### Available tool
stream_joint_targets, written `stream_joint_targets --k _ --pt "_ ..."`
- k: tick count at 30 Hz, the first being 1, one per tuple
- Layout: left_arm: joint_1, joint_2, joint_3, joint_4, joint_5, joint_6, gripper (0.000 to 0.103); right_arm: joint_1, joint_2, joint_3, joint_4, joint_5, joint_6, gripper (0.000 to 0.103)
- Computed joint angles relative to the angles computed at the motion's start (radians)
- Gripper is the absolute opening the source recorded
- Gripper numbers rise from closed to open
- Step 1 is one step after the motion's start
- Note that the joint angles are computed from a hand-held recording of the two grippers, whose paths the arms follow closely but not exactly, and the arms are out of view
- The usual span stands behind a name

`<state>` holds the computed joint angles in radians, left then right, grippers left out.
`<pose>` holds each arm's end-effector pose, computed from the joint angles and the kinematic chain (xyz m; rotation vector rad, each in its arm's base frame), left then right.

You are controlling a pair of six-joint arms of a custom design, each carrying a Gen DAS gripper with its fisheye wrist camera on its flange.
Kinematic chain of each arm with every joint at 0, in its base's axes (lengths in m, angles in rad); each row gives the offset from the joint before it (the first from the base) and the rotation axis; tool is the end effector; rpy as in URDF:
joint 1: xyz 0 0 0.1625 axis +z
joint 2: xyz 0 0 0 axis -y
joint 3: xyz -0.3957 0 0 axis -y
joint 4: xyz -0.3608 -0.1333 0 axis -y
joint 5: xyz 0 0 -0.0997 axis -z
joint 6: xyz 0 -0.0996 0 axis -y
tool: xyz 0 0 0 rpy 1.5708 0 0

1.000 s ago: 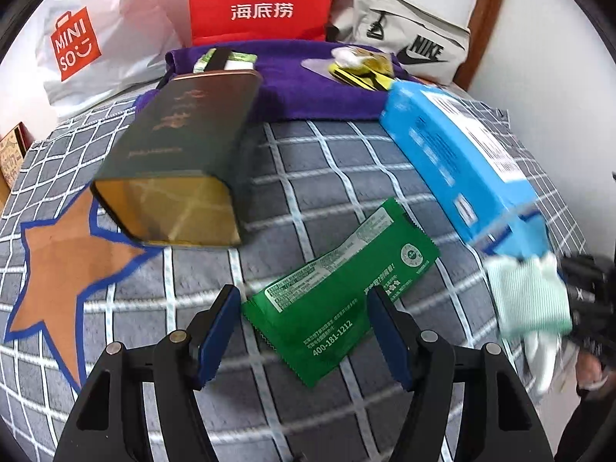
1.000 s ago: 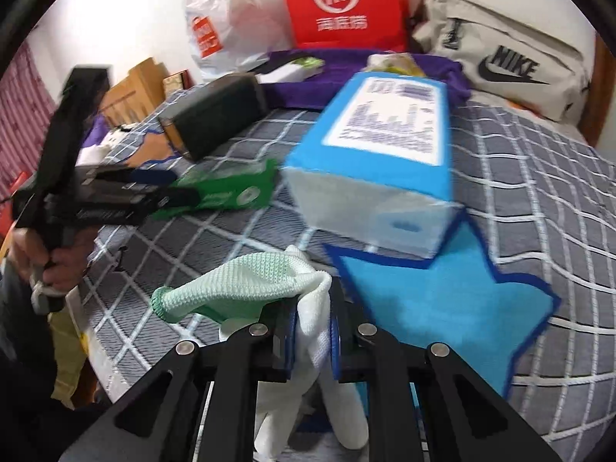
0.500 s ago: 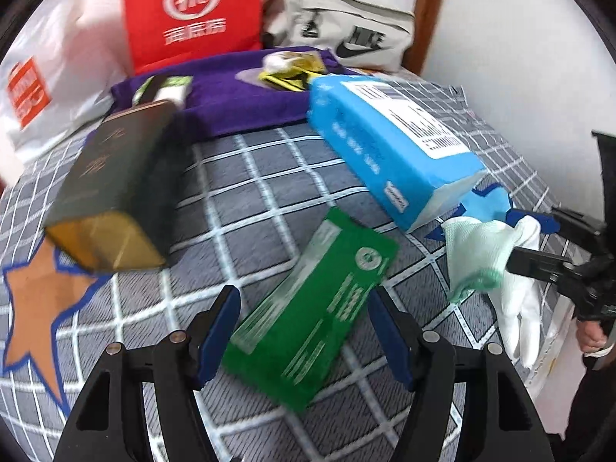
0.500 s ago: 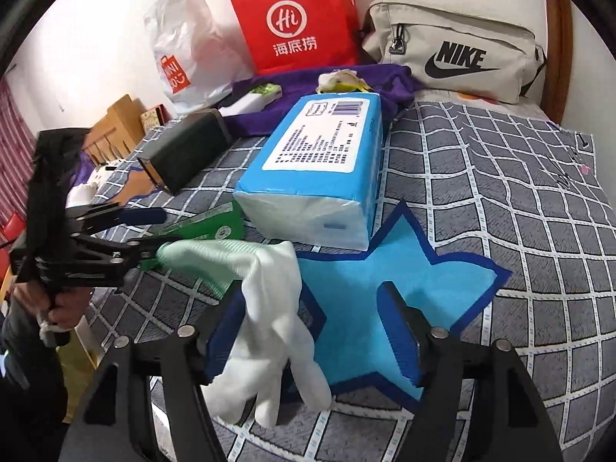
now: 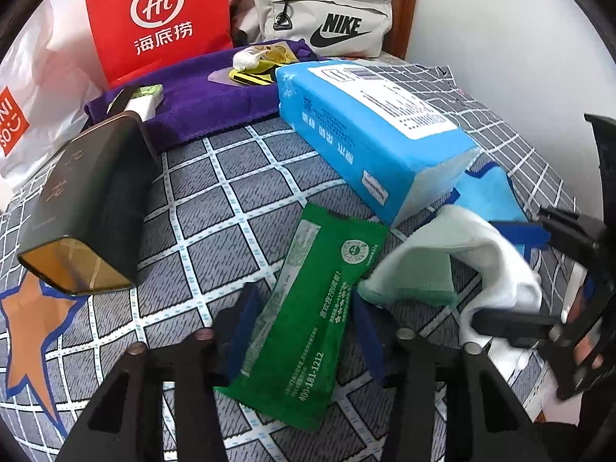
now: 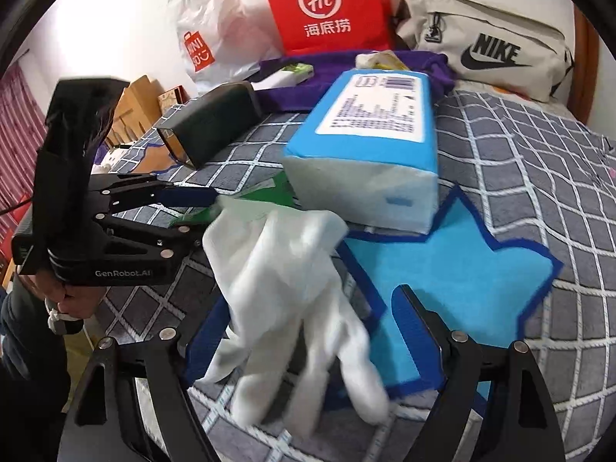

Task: Organize soft objects
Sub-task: 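Grasp and lift green packet with left tool while right tool lifts gloves, then carry green packet with left tool while right tool carries gloves to towel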

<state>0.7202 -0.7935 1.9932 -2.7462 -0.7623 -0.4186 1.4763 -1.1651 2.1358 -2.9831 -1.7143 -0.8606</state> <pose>-0.2452 -0.4883 0.0371 0.5293 2.3536 -0.5882 0.0721 -0.5012 0.1818 0.9962 -2.5921 0.4618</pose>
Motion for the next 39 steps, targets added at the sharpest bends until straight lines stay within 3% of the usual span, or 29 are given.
stream_joint_targets --k 2,4,5,7,19,29,32,39 --pt "0.004 0.003 -0.005 -0.011 -0.008 0.007 0.03 0.011 0.022 0.008 -0.054 -0.021 -0.013 0.072" --pt "0.004 0.0 -0.004 -0.011 -0.006 -0.008 0.026 0.026 0.042 0.015 -0.114 -0.059 -0.037 0.046" --pt "0.004 -0.006 0.001 -0.012 -0.006 -0.015 0.024 0.026 0.038 0.011 -0.1 -0.058 -0.038 0.04" --pt "0.0 -0.017 0.011 0.001 0.004 -0.042 0.023 0.021 0.023 -0.005 -0.036 -0.044 -0.02 0.013" --pt "-0.043 -0.138 0.116 0.007 0.065 -0.223 0.022 0.038 -0.061 -0.004 0.021 0.007 0.028 0.012" --pt "-0.088 -0.21 0.129 0.05 0.125 -0.324 0.022 0.084 -0.12 -0.027 0.065 0.052 0.047 0.012" --pt "-0.095 -0.228 0.114 0.119 0.161 -0.38 0.022 0.099 -0.123 -0.044 0.078 0.047 0.063 0.012" --pt "-0.115 -0.258 0.102 0.143 0.196 -0.402 0.022 0.128 -0.117 -0.087 0.101 0.051 0.099 0.012"
